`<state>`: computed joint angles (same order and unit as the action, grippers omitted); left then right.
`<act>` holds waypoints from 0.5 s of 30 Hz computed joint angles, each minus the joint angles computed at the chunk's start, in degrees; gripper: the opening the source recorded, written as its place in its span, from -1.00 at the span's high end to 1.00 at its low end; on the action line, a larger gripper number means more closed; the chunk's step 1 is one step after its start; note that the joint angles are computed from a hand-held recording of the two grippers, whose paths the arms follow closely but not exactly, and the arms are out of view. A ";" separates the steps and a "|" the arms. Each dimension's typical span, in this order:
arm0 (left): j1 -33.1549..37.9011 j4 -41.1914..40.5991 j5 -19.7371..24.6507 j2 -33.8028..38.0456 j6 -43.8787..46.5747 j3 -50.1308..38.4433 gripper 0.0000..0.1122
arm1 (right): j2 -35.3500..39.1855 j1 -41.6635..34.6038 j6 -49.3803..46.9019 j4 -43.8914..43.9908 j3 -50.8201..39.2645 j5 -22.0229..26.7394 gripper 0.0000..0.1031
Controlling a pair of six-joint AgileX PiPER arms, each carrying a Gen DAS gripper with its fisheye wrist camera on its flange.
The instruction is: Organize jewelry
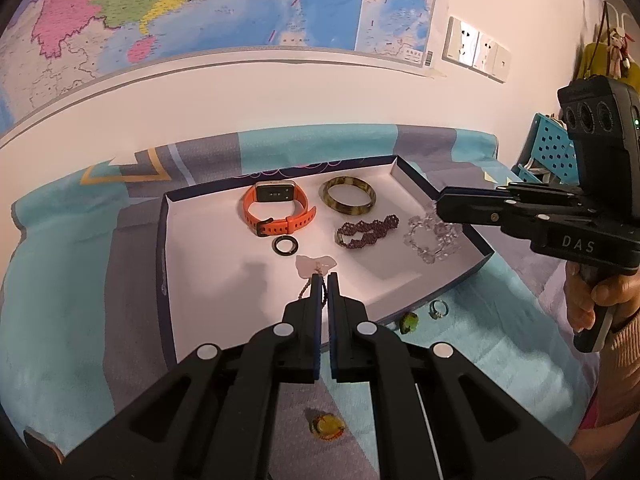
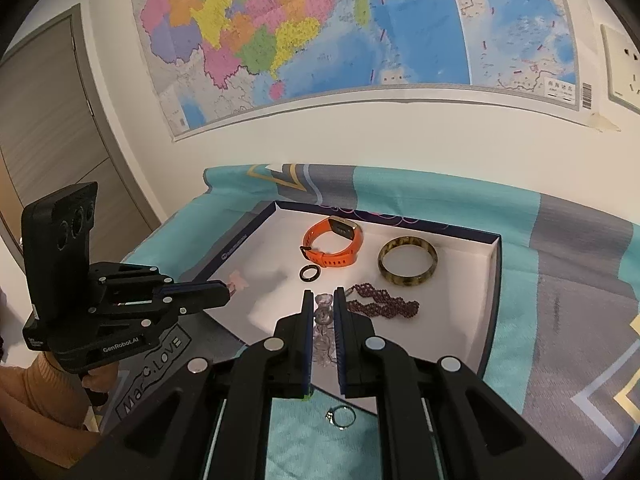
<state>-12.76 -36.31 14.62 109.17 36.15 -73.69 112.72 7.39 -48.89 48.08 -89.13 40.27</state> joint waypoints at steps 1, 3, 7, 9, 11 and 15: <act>-0.09 0.76 0.00 0.21 -0.72 -0.33 0.94 | 0.44 0.19 0.37 -0.33 -0.64 0.14 0.84; -0.34 2.82 0.07 0.70 -2.59 -1.09 0.94 | 1.13 0.38 0.78 -0.72 -1.63 0.48 0.85; -0.31 4.36 0.51 1.72 -4.12 -2.48 0.94 | 2.43 0.72 1.84 -1.71 -3.55 1.04 0.85; -0.25 5.25 0.75 2.23 -5.04 -3.16 0.94 | 2.86 0.79 2.01 -1.89 -4.16 1.25 0.85; -0.25 7.18 1.01 2.91 -6.85 -4.15 0.94 | 3.52 0.86 2.57 -2.39 -5.25 1.66 0.85; -0.29 9.57 1.84 4.14 -9.24 -6.09 0.94 | 4.52 0.95 3.35 -3.09 -6.69 2.26 0.85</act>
<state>-13.05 -26.74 16.46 113.32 26.91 -79.77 117.24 8.35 -45.55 44.99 -95.82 42.52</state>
